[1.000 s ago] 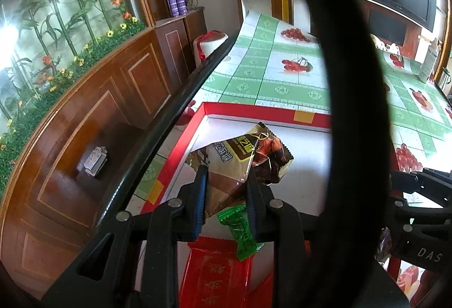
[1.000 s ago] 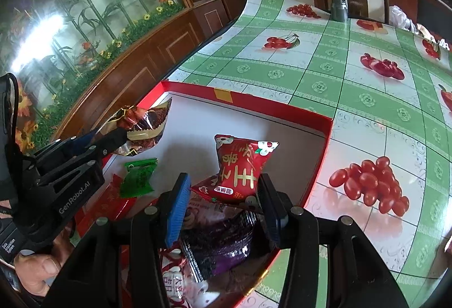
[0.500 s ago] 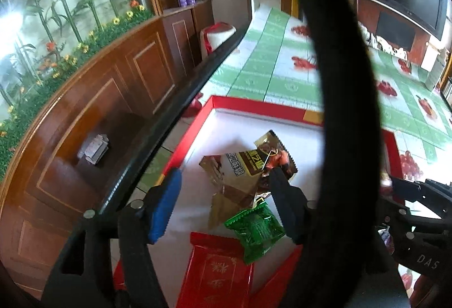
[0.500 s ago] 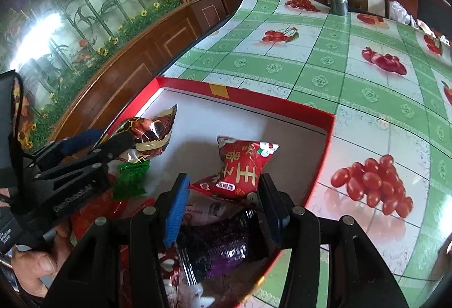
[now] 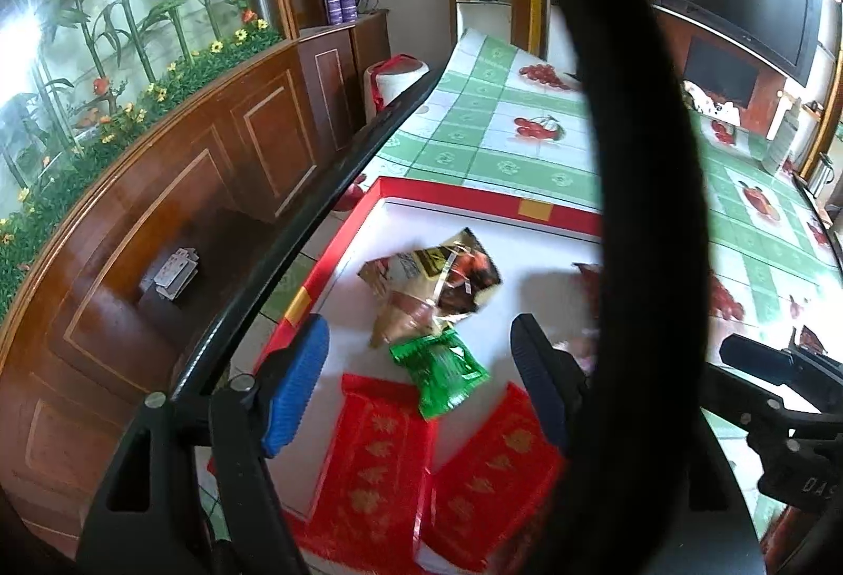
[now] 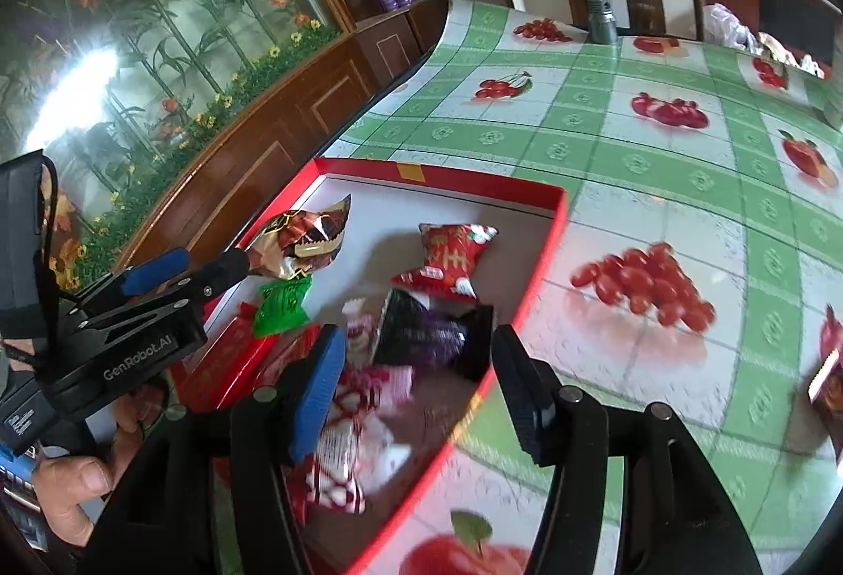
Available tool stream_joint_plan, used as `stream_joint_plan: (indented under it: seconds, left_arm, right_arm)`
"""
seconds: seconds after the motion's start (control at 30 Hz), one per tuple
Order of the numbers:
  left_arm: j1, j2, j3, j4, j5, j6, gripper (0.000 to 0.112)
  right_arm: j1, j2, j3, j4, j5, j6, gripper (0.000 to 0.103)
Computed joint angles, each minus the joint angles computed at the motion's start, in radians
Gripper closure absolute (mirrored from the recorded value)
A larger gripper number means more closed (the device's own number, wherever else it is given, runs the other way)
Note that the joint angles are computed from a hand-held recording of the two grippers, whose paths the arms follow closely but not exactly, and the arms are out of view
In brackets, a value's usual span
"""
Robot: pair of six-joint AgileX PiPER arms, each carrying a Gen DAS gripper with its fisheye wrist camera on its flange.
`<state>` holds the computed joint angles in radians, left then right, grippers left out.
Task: Organize snacks
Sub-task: 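Withdraw both tools from the tray toward the remaining snacks on the cloth, then grasp the red flower-print candy bag with the left tool while the right tool grasps the brown chocolate bar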
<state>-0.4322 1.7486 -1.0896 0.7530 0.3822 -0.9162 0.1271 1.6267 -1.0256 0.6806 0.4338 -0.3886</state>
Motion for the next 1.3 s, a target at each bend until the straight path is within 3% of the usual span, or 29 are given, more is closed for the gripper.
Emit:
stream_joint_plan:
  seconds: [0.23, 0.37, 0.63, 0.93, 1.13, 1.3]
  left_arm:
    - [-0.077, -0.078, 0.072, 0.021, -0.008, -0.046, 0.036]
    - [-0.131, -0.105, 0.102, 0.025, -0.013, -0.059, 0.036]
    - [-0.258, -0.102, 0.123, -0.035, -0.009, -0.033, 0.034]
    - [-0.421, -0.095, 0.133, -0.090, -0.001, -0.003, 0.029]
    - [-0.507, -0.072, 0.135, -0.437, -0.071, 0.383, 0.028]
    - [-0.616, -0.017, 0.111, -0.530, -0.087, 0.498, 0.025]
  right_arm:
    - [-0.079, -0.188, 0.189, 0.052, -0.010, -0.073, 0.044]
    - [-0.198, -0.319, 0.324, 0.093, 0.014, -0.142, 0.041]
    - [-0.576, -0.500, 0.489, 0.158, 0.160, -0.317, 0.040]
    - [-0.930, -0.556, 0.540, 0.230, 0.336, -0.530, 0.036]
    - [-1.139, -0.574, 0.560, 0.255, 0.447, -0.648, 0.036]
    - [-1.299, -0.582, 0.558, 0.260, 0.538, -0.728, 0.036]
